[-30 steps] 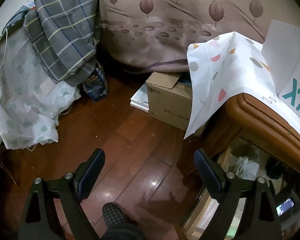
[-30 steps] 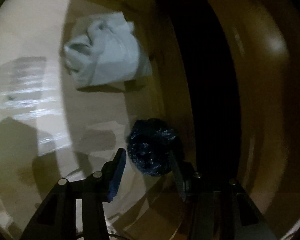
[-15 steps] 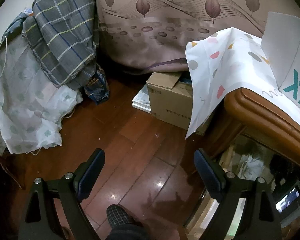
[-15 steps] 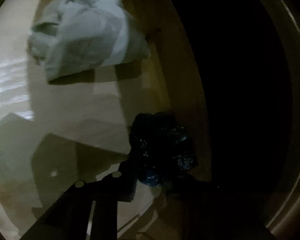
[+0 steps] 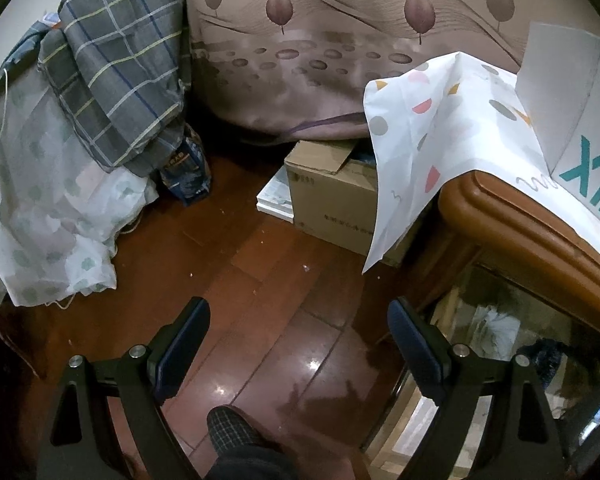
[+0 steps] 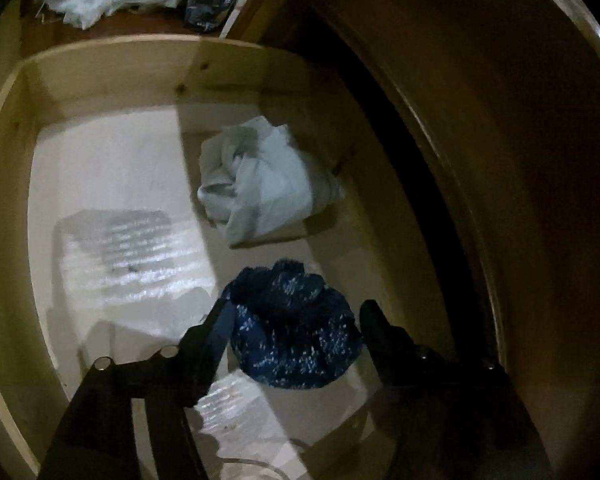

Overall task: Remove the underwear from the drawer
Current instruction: 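Lower the right tool into the drawer over the dark-blue patterned garment, then close the right tool on the dark-blue patterned garment and lift it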

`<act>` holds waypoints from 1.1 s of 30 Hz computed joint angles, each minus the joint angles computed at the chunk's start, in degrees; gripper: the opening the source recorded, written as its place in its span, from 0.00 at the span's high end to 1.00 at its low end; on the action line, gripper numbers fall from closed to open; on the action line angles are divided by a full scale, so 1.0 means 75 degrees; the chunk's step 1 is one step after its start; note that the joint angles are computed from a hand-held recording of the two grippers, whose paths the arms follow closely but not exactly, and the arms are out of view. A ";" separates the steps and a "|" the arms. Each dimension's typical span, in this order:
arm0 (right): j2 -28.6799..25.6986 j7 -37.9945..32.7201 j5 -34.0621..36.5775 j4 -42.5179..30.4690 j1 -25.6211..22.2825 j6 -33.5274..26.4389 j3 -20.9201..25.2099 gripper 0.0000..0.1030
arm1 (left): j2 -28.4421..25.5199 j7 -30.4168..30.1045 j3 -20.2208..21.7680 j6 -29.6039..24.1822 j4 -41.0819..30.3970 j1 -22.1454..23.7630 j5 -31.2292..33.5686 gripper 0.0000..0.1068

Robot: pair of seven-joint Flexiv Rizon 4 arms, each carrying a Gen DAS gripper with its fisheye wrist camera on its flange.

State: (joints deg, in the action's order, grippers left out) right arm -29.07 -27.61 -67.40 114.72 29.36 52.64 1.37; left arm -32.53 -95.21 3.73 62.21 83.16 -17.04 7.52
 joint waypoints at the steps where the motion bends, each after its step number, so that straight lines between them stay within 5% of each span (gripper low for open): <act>1: -0.0093 -0.0083 0.0071 -0.0033 -0.0031 0.0046 0.0017 0.31 | 0.0000 0.0032 -0.0015 -0.0022 0.0005 0.0009 -0.0005 0.17; 18: 0.0125 0.0692 0.0141 0.0439 -0.0570 0.1180 -0.0191 0.28 | -0.0077 0.0145 -0.0042 -0.0159 -0.0093 -0.0062 0.0082 0.17; 33: -0.0104 -0.0435 0.2742 0.0810 -0.0834 0.3229 -0.0137 0.28 | -0.0075 0.0215 -0.0098 -0.0103 -0.0052 -0.0026 -0.0036 0.17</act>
State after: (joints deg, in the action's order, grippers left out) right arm -29.85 -30.87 -46.84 120.80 23.11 76.85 0.34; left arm -33.09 -93.59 3.00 61.43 82.77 -17.24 7.25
